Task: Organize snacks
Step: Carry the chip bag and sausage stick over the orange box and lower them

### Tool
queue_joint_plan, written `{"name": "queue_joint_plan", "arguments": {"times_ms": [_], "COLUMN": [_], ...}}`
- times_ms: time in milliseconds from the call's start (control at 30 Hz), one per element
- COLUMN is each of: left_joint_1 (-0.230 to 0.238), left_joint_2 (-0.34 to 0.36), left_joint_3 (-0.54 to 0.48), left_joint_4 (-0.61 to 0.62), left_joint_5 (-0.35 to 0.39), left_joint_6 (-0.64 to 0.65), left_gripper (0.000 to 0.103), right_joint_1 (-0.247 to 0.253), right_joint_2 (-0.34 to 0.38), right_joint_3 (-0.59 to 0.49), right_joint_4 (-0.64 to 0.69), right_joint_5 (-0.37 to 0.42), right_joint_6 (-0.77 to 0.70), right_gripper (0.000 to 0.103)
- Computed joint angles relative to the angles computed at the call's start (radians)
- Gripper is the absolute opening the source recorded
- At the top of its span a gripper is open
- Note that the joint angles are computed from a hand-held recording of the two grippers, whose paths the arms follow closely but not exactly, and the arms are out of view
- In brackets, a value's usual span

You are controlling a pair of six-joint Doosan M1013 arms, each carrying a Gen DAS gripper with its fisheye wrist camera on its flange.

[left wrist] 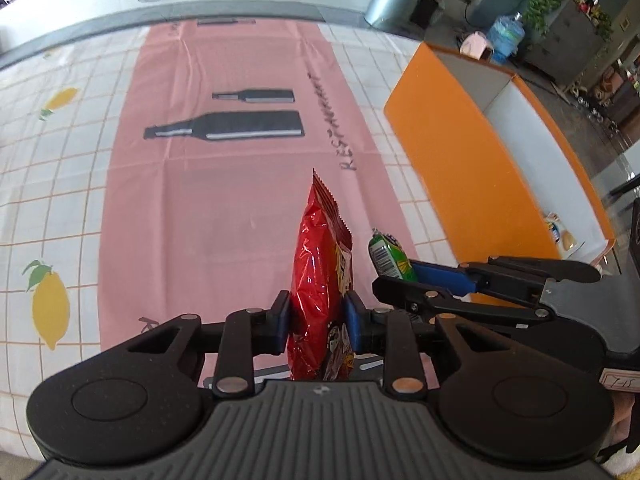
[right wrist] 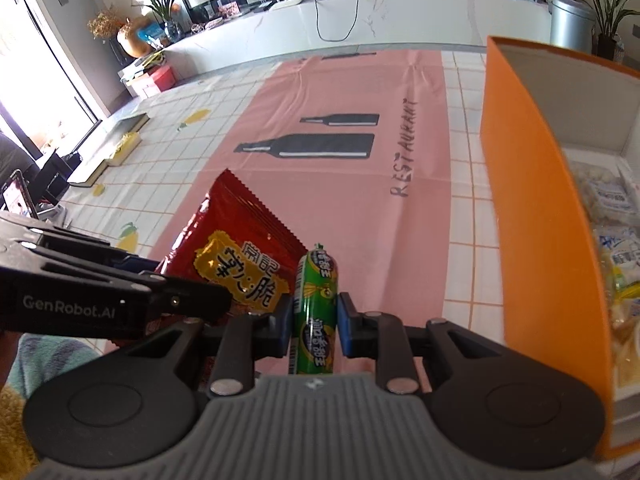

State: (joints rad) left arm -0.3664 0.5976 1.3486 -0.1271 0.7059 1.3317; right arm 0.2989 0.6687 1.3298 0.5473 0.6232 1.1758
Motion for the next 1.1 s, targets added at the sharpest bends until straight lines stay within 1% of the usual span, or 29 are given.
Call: {"name": "queue_joint_plan", "arguments": {"times_ms": [100,267,400,600,700,867,967,1067,1100], "left_joint_1": [-0.021,-0.056,-0.079,-0.116,-0.131,-0.153,-0.16,-0.171,-0.175], "left_joint_2": [-0.031,-0.069,-0.1,-0.127,-0.134,-0.124,-0.104,-0.068,-0.051], "left_joint_3": [0.032,0.07,0.097,0.124,0.13,0.094,0.047,-0.019,-0.044], "left_joint_4": [0.066,0.172,0.202,0.3,0.336,0.368,0.336,0.307,0.295], "left_joint_5": [-0.054,-0.128,-0.181,-0.228,-0.243,-0.253,-0.264,-0.259,-0.255], "left_joint_6": [-0.096,-0.235,-0.299,-0.406,-0.451,-0.439,-0.38,-0.313,-0.287], "left_gripper": [0.031,0.031,0.031,0.031,0.031,0.031,0.031,0.031,0.031], "right_joint_1": [-0.005,-0.014,-0.026,-0.045,-0.052,-0.078,-0.108,-0.136,-0.144], "right_joint_2": [-0.029,-0.086,-0.128,-0.186,-0.213,-0.255,-0.268,-0.274,-0.274], "right_joint_3": [0.031,0.095,0.138,0.203,0.239,0.282,0.287,0.282,0.278], "right_joint_4": [0.005,0.013,0.044,0.115,0.149,0.211,0.24,0.223,0.199], "right_joint_5": [-0.019,-0.079,-0.111,-0.154,-0.188,-0.241,-0.248,-0.253,-0.258], "right_joint_6": [0.0,-0.022,-0.057,-0.135,-0.183,-0.234,-0.24,-0.222,-0.205], "right_gripper": [0.02,0.02,0.02,0.02,0.02,0.02,0.02,0.02,0.02]}}
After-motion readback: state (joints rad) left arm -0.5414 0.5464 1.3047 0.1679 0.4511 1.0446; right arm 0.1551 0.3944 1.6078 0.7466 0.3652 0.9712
